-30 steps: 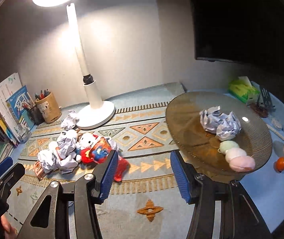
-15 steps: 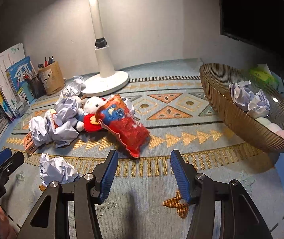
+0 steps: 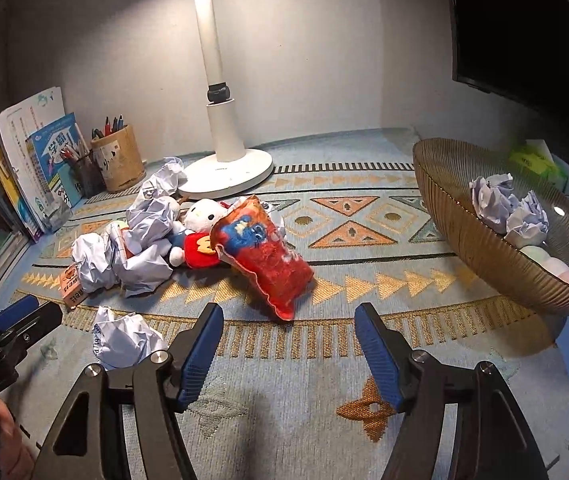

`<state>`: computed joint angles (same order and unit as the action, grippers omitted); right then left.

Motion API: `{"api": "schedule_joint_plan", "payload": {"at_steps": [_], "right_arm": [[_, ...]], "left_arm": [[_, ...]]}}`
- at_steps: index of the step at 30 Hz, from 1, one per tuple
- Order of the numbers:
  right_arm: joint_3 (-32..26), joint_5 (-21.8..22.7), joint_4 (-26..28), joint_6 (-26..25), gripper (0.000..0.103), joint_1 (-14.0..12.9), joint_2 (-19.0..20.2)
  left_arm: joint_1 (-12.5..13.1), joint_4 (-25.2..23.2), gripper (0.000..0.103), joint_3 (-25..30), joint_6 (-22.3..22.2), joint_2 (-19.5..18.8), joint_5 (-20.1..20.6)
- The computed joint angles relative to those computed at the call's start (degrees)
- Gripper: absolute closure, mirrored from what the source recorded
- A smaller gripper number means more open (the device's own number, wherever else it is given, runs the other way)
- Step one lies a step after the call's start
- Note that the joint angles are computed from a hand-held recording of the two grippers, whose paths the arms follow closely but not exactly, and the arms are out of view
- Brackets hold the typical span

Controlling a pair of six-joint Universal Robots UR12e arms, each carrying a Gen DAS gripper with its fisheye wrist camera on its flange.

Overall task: Organize objects
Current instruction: 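Return to the pile and grasp a paper ball with the left gripper, then grasp the red snack bag with the right gripper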

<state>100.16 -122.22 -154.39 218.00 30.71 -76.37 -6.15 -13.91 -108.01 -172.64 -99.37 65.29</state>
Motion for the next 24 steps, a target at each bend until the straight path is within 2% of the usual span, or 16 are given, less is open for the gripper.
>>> {"api": "schedule_joint_plan", "payload": {"at_steps": [3, 6, 8, 10, 12, 15, 17, 19, 20, 23, 24], "right_arm": [[0.0, -0.1, -0.4, -0.8, 0.037, 0.2, 0.1], [0.0, 1.2, -0.3, -1.1, 0.037, -0.1, 0.0], [0.3, 6.6, 0.1, -1.5, 0.037, -1.5, -0.7], [-0.2, 13.2, 2.7, -4.6, 0.037, -3.2, -1.0], [-1.7, 14.8, 7.0, -6.7, 0.037, -4.3, -1.1], [-3.0, 20.5, 8.9, -9.5, 0.037, -6.5, -1.2], [-4.4, 20.0, 10.3, -12.5, 0.037, -6.8, -0.3], [-5.6, 17.6, 10.6, -16.9, 0.037, -6.9, 1.0], [-6.2, 17.8, 11.5, -17.7, 0.037, -7.2, 1.4], [-5.9, 22.7, 9.0, -19.4, 0.037, -8.5, 1.9], [-5.9, 22.7, 8.3, -19.7, 0.037, -8.5, 2.1]], "left_arm": [[0.3, 0.9, 0.027, -0.4, 0.4, 0.2, -1.4], [0.1, -2.9, 0.027, 0.4, 2.7, 0.2, -2.5], [-0.3, -6.8, 0.027, 1.1, 5.5, 0.4, -3.6], [-1.2, -9.6, 0.027, 1.6, 6.7, 0.6, -3.0], [-1.9, -11.6, 0.027, 2.1, 7.9, 0.7, -3.7], [-3.8, -12.5, 0.027, 2.9, 9.2, 0.2, -1.8], [-4.9, -14.4, 0.027, 4.0, 10.1, -0.4, -0.2], [-5.1, -16.9, 0.027, 5.0, 10.9, -1.0, -1.1], [-5.2, -18.7, 0.027, 5.6, 11.4, -1.3, -1.4], [-5.3, -20.0, 0.027, 5.9, 12.2, -1.6, -1.4], [-5.4, -20.0, 0.028, 5.8, 12.4, -1.6, -1.2]]}}
